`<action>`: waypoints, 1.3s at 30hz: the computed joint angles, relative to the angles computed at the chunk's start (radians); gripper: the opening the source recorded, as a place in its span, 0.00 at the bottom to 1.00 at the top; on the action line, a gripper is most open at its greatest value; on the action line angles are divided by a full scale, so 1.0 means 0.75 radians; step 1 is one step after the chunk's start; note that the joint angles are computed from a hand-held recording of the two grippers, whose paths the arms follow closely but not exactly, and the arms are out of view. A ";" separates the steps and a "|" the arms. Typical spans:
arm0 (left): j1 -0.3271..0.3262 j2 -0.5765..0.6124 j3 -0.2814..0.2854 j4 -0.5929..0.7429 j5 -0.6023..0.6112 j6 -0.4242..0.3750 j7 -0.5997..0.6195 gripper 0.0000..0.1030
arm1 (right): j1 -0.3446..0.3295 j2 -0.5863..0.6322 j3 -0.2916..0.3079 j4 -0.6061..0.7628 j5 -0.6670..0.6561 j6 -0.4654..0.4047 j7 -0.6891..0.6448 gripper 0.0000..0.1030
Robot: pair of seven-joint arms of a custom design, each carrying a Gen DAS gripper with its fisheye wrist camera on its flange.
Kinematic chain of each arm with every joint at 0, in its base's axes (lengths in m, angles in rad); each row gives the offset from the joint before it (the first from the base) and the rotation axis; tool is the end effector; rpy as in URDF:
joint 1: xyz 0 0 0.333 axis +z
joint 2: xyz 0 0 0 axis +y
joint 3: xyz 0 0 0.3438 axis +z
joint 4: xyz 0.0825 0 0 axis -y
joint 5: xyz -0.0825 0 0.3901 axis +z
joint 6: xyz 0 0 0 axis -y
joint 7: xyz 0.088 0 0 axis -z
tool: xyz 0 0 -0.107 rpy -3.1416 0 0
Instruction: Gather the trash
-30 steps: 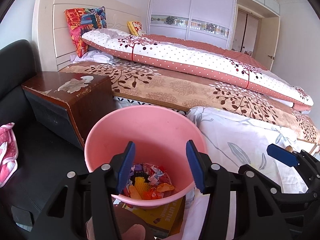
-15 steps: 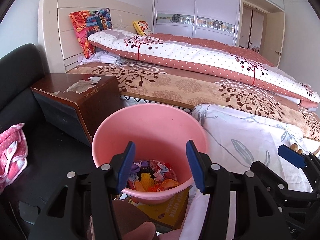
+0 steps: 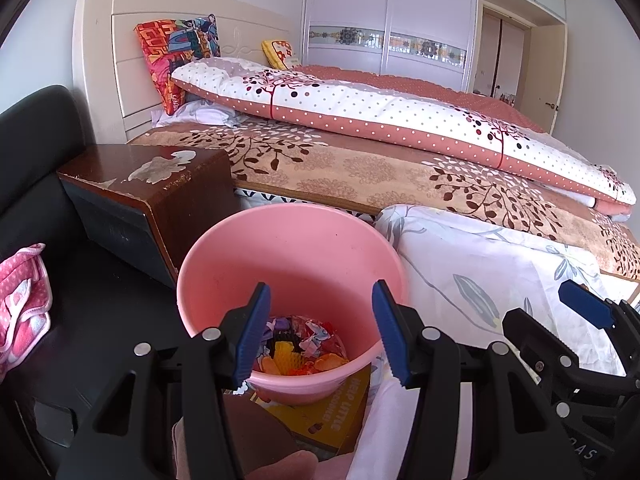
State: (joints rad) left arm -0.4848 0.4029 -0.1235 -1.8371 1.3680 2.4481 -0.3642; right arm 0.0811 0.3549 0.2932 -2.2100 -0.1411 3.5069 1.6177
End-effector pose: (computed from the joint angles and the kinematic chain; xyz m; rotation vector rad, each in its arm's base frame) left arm 0.5598 -0.3796 0.3554 -1.8847 1.3702 -0.7350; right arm 0.5719 0.2283 0.3624 -1.8736 1.2207 -0.5648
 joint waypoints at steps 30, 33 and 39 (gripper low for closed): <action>-0.025 0.017 0.001 0.018 0.006 -0.004 0.019 0.52 | 0.297 -0.026 -0.227 -0.040 0.466 0.155 -0.245 0.85; -0.027 0.017 0.001 0.018 0.008 -0.004 0.021 0.52 | 0.300 -0.027 -0.227 -0.046 0.473 0.169 -0.254 0.85; -0.028 0.018 0.000 0.018 0.010 -0.005 0.018 0.52 | 0.305 -0.032 -0.226 -0.052 0.482 0.172 -0.281 0.85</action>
State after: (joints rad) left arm -0.5057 0.4161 -0.1232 -1.8237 1.3751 2.4444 -0.3505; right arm 0.3099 0.3307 0.1240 -2.2489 0.2200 3.6360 1.4067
